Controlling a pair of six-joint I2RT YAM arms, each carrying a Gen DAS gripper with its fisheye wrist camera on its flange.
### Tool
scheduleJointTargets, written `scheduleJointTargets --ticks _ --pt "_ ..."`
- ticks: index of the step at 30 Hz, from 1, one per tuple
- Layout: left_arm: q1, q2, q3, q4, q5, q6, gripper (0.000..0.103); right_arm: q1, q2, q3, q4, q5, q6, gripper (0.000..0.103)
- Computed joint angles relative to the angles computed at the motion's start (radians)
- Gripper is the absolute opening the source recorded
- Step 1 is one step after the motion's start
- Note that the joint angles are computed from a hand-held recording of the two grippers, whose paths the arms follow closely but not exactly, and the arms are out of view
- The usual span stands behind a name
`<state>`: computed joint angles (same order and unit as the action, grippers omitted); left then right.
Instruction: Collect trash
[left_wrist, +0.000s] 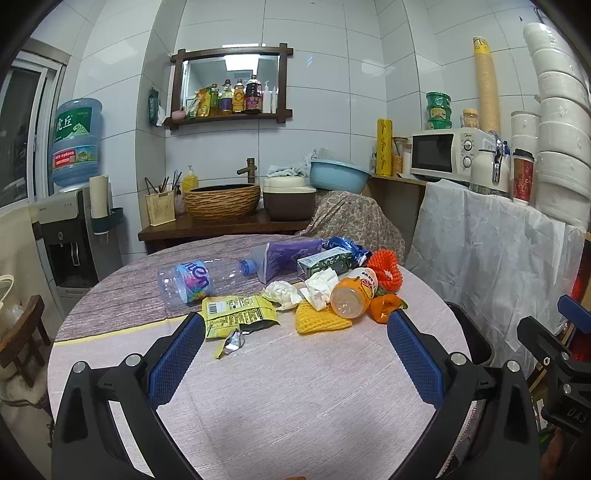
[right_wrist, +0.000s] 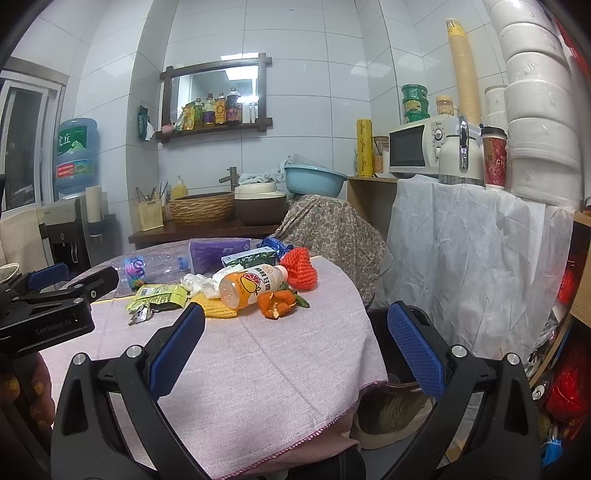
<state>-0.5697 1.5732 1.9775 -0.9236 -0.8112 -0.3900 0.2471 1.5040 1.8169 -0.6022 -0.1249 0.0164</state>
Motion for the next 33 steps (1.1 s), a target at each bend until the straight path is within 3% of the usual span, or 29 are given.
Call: scheduleJointTargets --ticks 33 --pt "0.012 0.001 -0.002 -0.006 0.011 0.002 0.098 0.000 0.009 0.005 -0.009 -0.004 -0.001 0.098"
